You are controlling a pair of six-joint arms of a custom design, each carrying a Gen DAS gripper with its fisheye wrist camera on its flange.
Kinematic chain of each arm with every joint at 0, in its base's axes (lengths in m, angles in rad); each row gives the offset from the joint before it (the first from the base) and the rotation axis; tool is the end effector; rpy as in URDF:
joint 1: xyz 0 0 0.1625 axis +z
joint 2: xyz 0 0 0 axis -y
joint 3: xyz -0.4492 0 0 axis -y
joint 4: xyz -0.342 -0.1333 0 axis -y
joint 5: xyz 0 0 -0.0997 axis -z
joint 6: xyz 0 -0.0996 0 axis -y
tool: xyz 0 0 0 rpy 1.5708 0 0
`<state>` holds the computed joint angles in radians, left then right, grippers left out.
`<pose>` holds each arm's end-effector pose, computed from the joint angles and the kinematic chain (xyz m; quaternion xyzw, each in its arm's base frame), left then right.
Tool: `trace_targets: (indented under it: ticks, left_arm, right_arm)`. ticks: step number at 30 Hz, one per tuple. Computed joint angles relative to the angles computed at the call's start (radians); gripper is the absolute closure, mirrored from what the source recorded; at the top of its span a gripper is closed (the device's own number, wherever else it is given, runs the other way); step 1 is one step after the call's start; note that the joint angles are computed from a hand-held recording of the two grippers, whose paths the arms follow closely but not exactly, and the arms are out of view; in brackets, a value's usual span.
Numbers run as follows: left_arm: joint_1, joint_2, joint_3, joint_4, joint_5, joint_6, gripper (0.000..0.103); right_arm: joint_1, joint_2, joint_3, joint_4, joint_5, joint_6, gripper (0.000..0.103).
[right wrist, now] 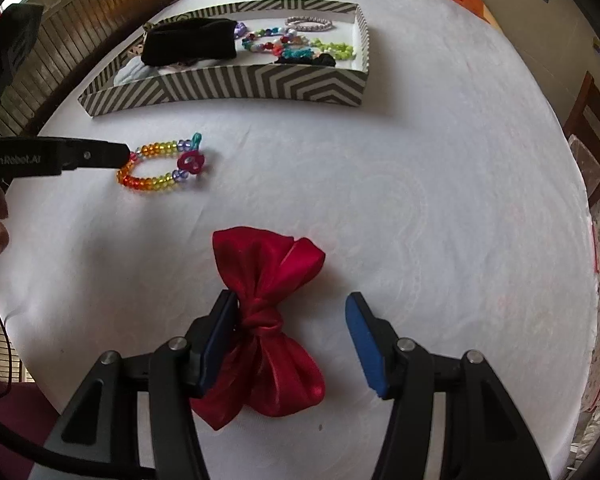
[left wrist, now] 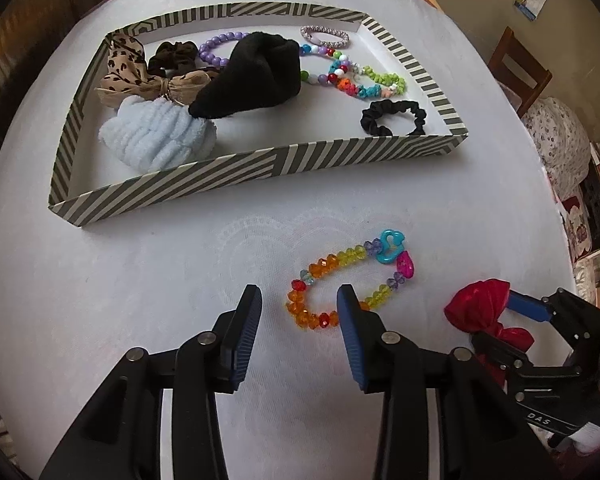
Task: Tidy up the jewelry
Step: 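Grasp the red satin bow with the right tool while the left tool grasps the rainbow crystal bracelet, then carry the red bow and crystal bracelet into the striped tray with both tools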
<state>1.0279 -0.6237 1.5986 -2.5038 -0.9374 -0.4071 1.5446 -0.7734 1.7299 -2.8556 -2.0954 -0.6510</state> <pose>-0.1727 -0.6583 0.0574 0.0710 0.9474 -0.1247 0.2860 0.0666 -0.6427 0.1474 0.2525 -0.9197 0.0639 0.2937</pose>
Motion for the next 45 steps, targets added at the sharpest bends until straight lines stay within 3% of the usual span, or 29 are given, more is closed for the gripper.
trace_targets:
  ticks: [21, 23, 25, 27, 28, 29, 34, 37, 45]
  left_arm:
    - [-0.019, 0.052, -0.08, 0.13, 0.1, 0.007, 0.072]
    - [-0.024, 0.059, -0.086, 0.14, 0.117, 0.016, 0.072]
    - [-0.027, 0.066, -0.09, 0.139, 0.125, 0.032, 0.073]
    - [-0.03, 0.07, -0.09, 0.132, 0.142, 0.039, 0.091]
    - [-0.031, 0.076, -0.096, 0.132, 0.147, 0.041, 0.096]
    - [-0.029, 0.075, -0.097, 0.13, 0.142, 0.044, 0.099]
    - [-0.007, 0.037, -0.084, 0.115, 0.052, 0.036, 0.101]
    - [-0.012, 0.008, -0.068, 0.089, 0.039, 0.043, 0.101]
    - [-0.042, -0.048, -0.054, 0.046, 0.023, 0.081, 0.101]
  right_arm:
    - [0.005, 0.004, -0.001, -0.006, -0.001, -0.02, 0.044]
    - [0.003, 0.003, 0.002, -0.003, -0.002, -0.019, 0.048]
    - [0.001, 0.005, 0.012, -0.026, -0.008, -0.032, 0.061]
    - [0.0, 0.002, 0.018, -0.038, -0.006, -0.04, 0.072]
    - [-0.001, -0.001, 0.019, -0.035, -0.001, -0.042, 0.081]
    - [-0.003, -0.003, 0.022, -0.039, 0.004, -0.043, 0.083]
    - [-0.019, -0.029, 0.019, 0.003, 0.07, -0.014, 0.086]
    - [-0.026, -0.058, 0.006, 0.041, 0.135, 0.019, 0.086]
    - [-0.019, -0.082, -0.042, 0.091, 0.203, 0.055, 0.086]
